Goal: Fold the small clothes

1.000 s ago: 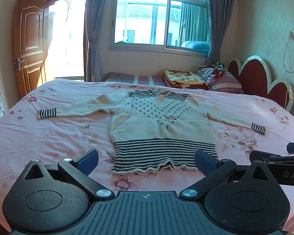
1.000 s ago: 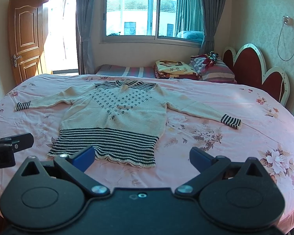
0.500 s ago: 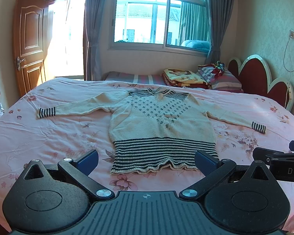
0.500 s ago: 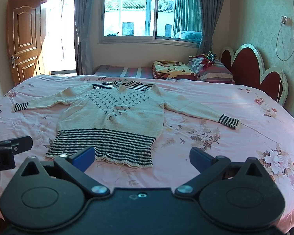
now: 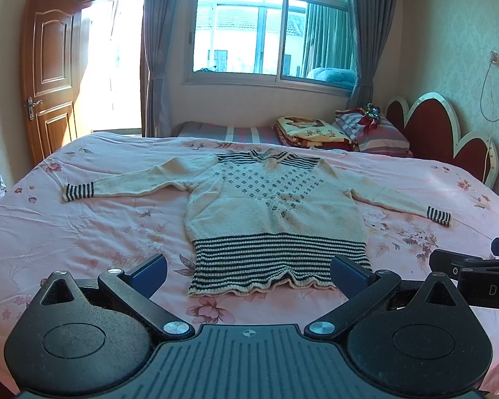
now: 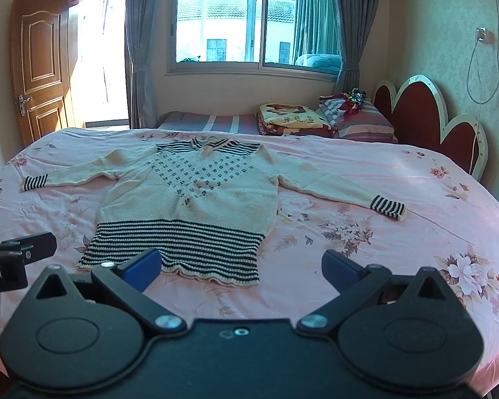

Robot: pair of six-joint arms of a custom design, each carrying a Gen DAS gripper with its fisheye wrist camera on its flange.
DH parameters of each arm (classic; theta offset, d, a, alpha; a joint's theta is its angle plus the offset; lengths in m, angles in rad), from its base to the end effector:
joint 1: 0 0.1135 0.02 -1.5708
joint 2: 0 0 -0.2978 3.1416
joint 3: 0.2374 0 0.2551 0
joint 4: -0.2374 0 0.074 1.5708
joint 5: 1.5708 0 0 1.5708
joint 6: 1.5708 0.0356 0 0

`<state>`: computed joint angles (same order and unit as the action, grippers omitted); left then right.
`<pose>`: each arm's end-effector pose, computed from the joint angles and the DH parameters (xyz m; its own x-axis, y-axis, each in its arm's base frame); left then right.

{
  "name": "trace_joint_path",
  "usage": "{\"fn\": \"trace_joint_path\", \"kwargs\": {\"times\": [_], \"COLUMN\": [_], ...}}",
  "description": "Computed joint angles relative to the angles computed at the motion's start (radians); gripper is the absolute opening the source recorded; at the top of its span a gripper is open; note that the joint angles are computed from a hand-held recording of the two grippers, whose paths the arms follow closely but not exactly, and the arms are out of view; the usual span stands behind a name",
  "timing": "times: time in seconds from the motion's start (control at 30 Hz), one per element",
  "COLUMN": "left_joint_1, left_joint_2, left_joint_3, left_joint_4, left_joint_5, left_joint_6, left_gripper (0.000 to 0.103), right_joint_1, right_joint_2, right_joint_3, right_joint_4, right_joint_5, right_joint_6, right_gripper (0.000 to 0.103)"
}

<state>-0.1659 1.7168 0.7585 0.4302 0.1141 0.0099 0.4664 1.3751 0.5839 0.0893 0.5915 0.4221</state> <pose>0.3440 -0.0617 0.1846 -0.4944 0.0928 -0.8643 0.2660 0.9627 -0.0488 0.2395 0.0983 0.2046 -0.5232 0.1173 -0.8441 0.2427 0.9700 -0.0156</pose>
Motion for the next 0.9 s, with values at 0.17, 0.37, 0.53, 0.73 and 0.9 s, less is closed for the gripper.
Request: {"fn": "trace_joint_path", "kwargs": {"times": [0.17, 0.37, 0.53, 0.73, 0.9], "left_joint_1": [0.005, 0.012, 0.013, 0.022, 0.052], "left_joint_2": [0.002, -0.002, -0.005, -0.012, 0.036], "left_joint_3": [0.001, -0.002, -0.003, -0.005, 0.050], "left_joint_4": [-0.002, -0.002, -0.003, -0.012, -0.051], "left_joint_5": [0.004, 0.008, 0.008, 0.013, 0.095], "left_joint_6": [0.003, 0.004, 0.005, -0.009, -0.102], "left_gripper": [0.103, 0.103, 0.103, 0.103, 0.103], "right_joint_1": [0.004, 0.010, 0.018, 0.021, -0.053], "right_joint_2": [0.004, 0.004, 0.008, 0.009, -0.026], "right_joint_3": [0.002, 0.002, 0.006, 0.000, -0.097], "right_joint_4": [-0.002, -0.001, -0.005, 0.021, 0.238], "right_joint_5": [0.004, 0.008, 0.015, 0.008, -0.091], "right_joint_6": [0.002, 0.003, 0.008, -0.006, -0.037], "right_gripper": [0.102, 0.102, 0.102, 0.102, 0.102]}}
